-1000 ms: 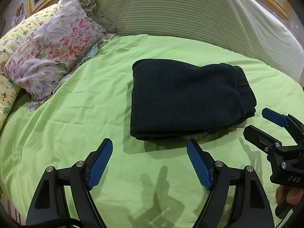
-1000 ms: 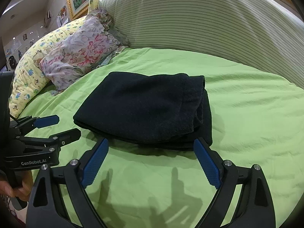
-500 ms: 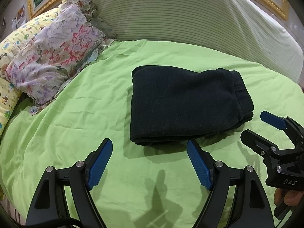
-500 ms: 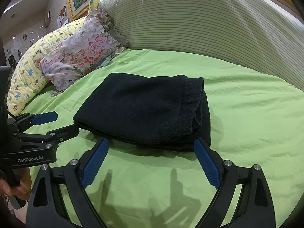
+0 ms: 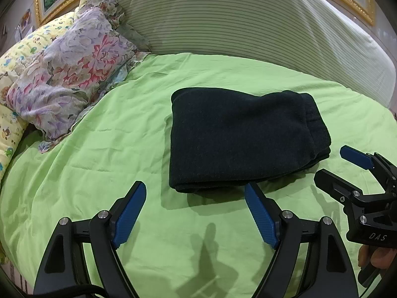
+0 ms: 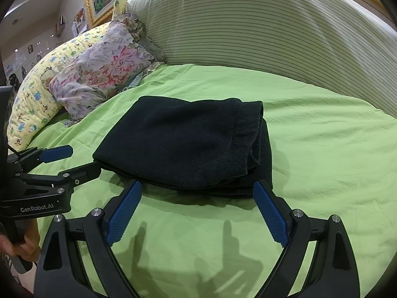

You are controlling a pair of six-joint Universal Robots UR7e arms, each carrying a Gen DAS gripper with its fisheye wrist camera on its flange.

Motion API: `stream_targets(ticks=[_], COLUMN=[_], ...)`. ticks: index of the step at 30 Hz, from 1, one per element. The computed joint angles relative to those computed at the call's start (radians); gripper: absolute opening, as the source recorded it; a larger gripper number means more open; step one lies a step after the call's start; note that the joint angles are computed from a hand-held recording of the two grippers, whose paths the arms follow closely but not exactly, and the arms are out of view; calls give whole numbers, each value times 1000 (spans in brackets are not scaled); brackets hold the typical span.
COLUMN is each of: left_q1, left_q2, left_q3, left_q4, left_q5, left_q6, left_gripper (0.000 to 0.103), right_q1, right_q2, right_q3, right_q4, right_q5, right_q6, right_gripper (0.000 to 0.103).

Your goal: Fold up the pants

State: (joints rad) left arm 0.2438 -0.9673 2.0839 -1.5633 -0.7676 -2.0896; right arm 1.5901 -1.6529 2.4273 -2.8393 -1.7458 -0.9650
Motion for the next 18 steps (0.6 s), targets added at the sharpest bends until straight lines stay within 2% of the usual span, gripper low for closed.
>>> stream_targets(ticks=[18], left_q1=[4], left_q2=[-2], left_q3=[-3], left_q4=[2], left_q5=[5], left_q6=[2], left_gripper=[83], right_q1=[-3], right_q2=[9], right_q3=[-14], right_q4=[-4], right_q5=[-7], right_q6=[2], right_gripper=[92])
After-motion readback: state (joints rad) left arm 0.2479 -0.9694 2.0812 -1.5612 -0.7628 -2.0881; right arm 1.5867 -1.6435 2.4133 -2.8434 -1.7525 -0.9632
